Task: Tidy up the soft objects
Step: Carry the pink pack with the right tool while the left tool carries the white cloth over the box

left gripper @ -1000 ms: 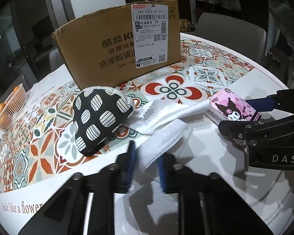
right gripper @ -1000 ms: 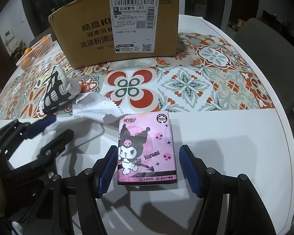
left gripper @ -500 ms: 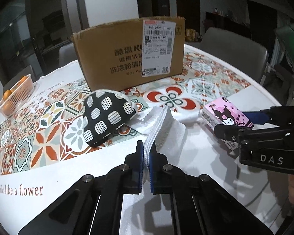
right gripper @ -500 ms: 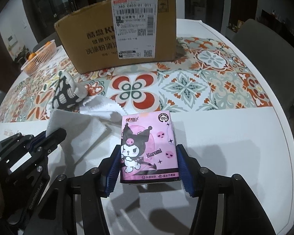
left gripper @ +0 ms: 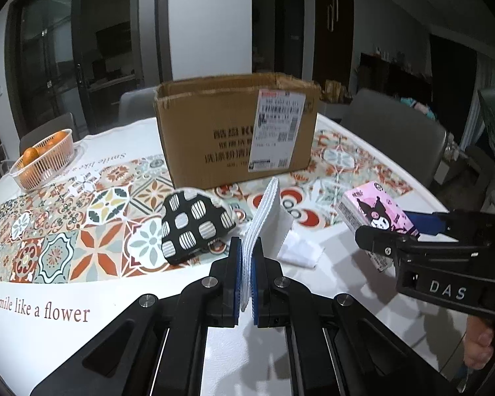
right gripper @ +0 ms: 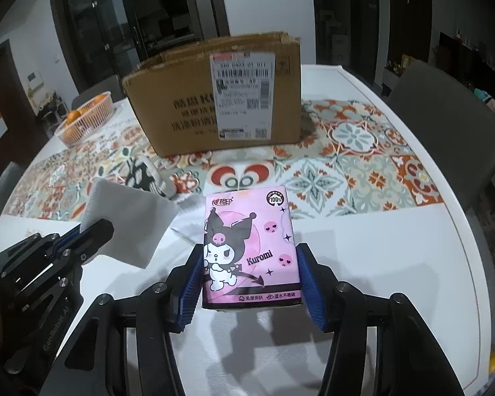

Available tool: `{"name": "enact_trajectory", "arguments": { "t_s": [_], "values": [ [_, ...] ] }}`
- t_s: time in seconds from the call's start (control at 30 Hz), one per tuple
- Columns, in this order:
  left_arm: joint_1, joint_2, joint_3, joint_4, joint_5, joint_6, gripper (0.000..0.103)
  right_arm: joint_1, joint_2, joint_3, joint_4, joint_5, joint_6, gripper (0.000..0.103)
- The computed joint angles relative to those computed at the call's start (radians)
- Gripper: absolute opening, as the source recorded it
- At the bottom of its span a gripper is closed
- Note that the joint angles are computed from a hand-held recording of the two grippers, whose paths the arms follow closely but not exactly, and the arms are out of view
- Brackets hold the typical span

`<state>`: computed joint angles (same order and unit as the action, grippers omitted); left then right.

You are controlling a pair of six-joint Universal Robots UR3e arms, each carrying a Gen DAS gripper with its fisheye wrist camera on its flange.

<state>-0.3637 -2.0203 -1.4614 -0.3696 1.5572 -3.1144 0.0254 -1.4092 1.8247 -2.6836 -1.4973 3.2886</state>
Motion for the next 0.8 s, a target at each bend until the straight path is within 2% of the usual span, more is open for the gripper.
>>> {"name": "enact_trajectory", "arguments": {
  "t_s": [0.37, 0.8],
  "values": [
    [0.003, 0.022, 0.039, 0.026, -0.009, -0.043, 0.006, -0.011, -0.044, -0.015, -0.036, 0.024, 0.004, 0.055],
    [0.013, -0.033, 0.19, 0.038, -0.006, -0.061, 0.006, -0.032, -0.017, -0.103, -0.087, 0.056, 0.0, 0.055]
  ]
}}
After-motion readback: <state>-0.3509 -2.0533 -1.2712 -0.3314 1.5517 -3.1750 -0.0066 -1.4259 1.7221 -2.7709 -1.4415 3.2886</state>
